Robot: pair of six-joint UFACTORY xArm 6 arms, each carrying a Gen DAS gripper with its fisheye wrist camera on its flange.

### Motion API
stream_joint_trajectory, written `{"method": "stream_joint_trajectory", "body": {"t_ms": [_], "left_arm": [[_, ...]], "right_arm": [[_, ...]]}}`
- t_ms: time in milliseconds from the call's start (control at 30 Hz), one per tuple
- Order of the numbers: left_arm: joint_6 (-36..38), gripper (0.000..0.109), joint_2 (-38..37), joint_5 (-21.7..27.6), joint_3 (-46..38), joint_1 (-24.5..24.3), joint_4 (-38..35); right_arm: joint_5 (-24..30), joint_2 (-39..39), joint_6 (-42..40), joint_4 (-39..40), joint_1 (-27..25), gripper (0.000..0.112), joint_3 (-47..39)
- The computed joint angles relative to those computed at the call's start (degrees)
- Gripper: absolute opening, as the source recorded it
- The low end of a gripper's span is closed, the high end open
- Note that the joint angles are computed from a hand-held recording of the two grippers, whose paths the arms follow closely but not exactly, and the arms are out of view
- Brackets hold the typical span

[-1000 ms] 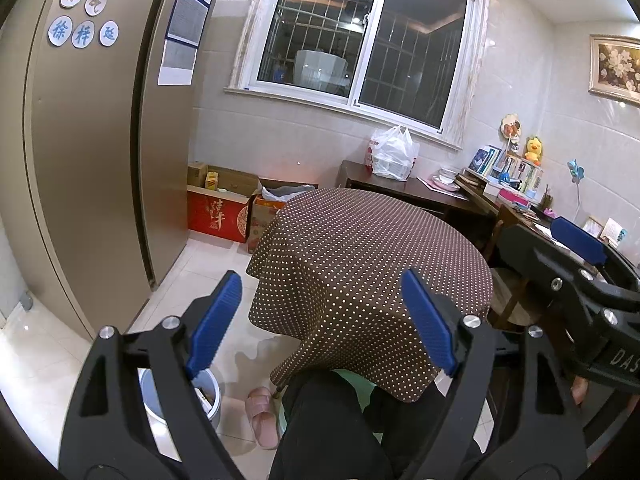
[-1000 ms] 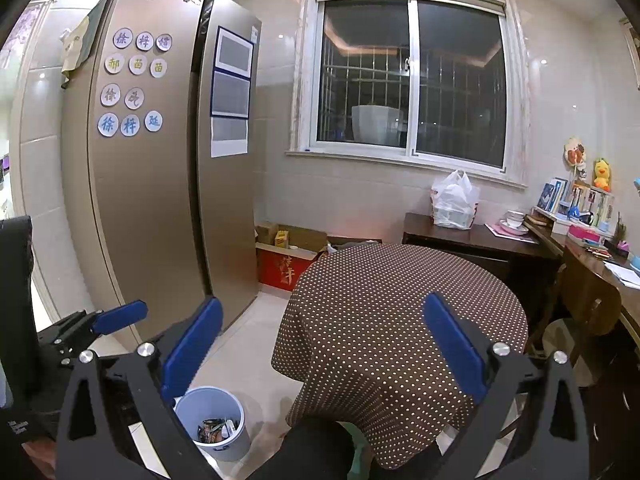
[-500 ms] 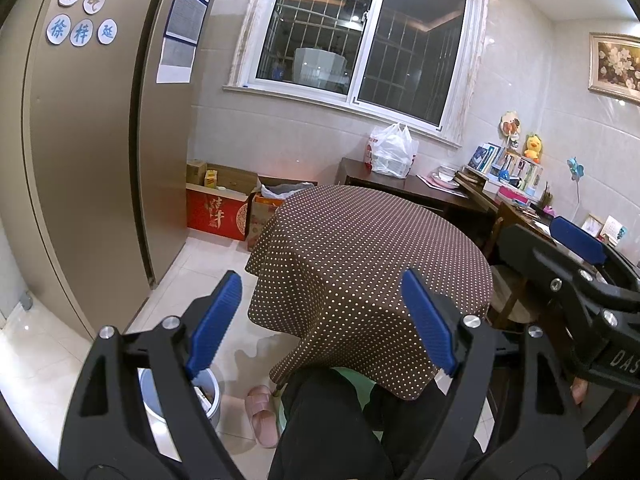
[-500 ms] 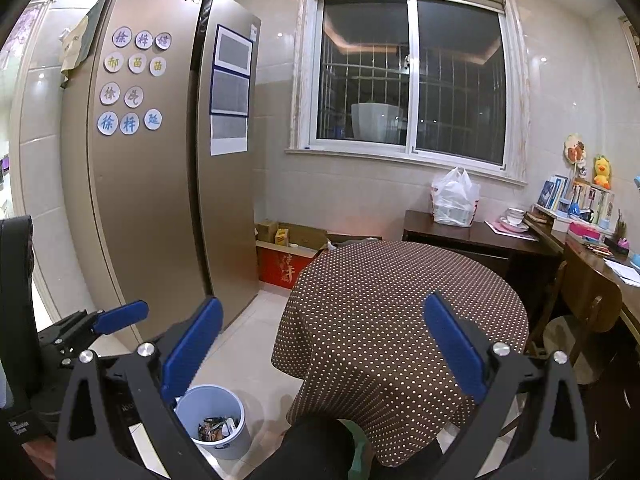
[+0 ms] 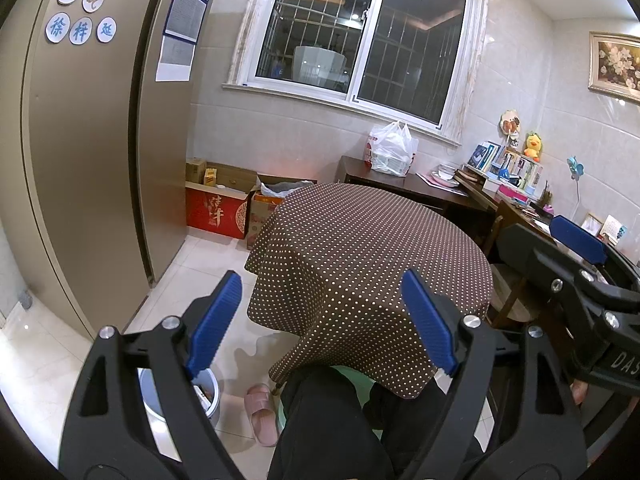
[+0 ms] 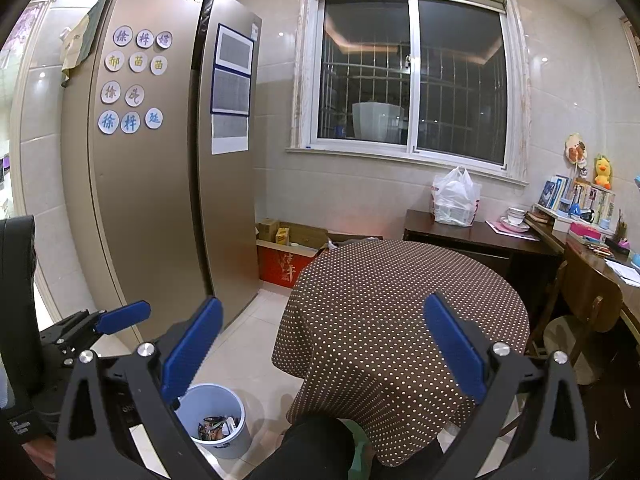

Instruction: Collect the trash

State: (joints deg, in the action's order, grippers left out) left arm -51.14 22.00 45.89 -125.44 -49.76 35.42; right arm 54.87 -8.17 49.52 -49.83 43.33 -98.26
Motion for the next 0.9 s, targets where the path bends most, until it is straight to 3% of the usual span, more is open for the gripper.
{"method": "stream_joint_trajectory", "body": {"t_ms": [900], "left_arm": [[0.49, 0.082, 0.38, 0.43, -0.72, -0.06, -0.38]], "right_arm": [[-0.21, 0.42, -0.41, 0.33, 0.01, 0.098, -0.35]]}}
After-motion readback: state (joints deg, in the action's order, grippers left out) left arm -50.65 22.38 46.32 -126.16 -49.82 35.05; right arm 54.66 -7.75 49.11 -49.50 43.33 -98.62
